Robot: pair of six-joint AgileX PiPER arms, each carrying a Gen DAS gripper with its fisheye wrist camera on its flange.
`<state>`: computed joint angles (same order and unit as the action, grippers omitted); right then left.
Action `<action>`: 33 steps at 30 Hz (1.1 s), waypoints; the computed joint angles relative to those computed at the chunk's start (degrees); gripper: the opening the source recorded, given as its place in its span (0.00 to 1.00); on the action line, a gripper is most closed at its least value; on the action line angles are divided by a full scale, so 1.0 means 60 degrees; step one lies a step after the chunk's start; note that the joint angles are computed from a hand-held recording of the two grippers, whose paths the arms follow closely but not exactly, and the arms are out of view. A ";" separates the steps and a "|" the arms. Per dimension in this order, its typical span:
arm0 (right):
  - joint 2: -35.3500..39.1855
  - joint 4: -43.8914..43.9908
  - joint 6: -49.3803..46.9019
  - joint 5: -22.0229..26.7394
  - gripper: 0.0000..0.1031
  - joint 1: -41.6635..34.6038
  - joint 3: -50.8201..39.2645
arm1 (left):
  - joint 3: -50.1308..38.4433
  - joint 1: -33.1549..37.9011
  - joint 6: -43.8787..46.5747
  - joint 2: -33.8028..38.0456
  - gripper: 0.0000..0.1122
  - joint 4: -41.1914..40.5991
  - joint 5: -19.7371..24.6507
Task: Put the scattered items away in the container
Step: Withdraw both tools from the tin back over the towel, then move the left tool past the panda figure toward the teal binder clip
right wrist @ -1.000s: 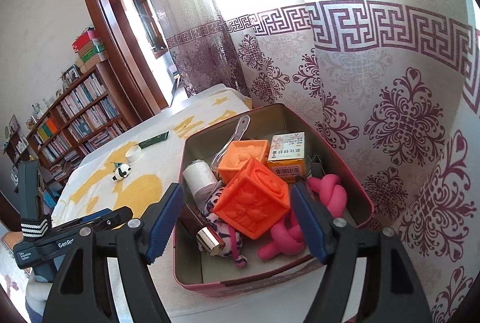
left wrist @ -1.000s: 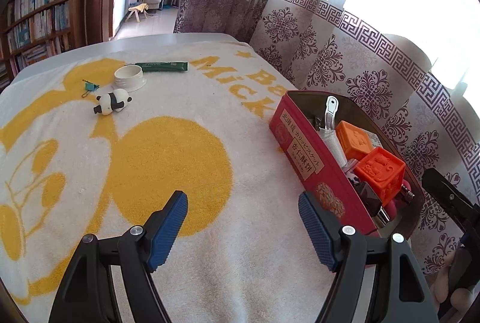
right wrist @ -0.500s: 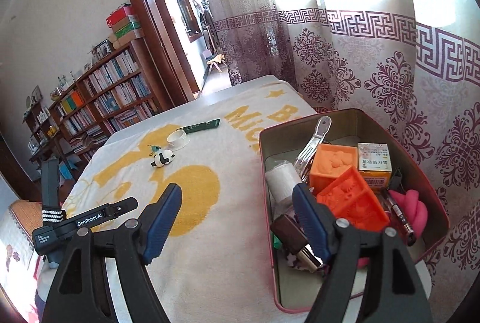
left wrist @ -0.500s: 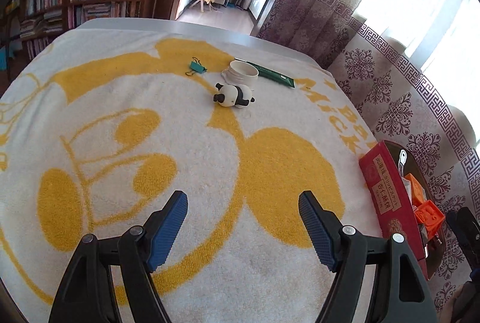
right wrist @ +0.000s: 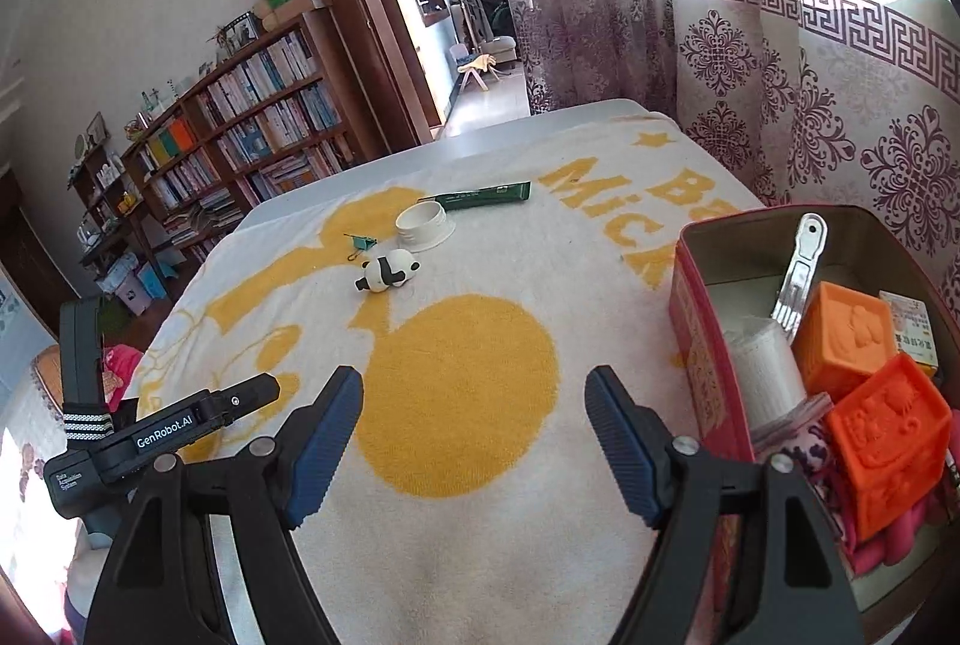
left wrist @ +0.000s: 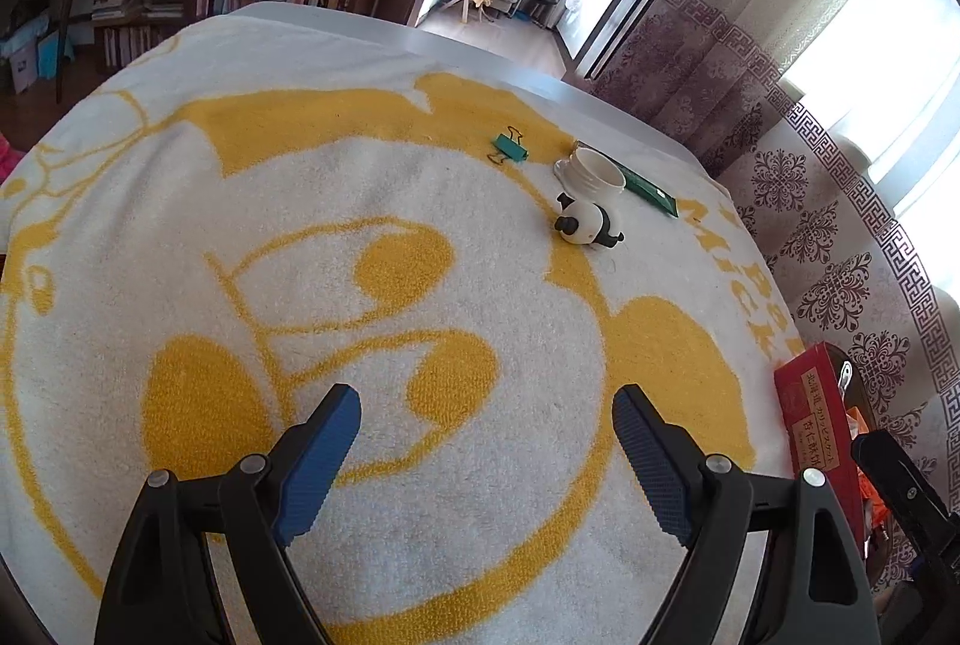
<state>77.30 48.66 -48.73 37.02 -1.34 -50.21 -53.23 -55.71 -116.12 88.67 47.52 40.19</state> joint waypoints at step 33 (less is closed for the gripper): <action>0.2760 0.0867 -0.0305 -0.0050 0.77 0.0204 -0.1246 | -0.5820 0.2513 0.6953 0.3649 0.78 -0.2908 0.1771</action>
<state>93.86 53.85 -50.56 36.72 -0.12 -57.68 -88.15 -40.63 -74.40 110.56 30.08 50.82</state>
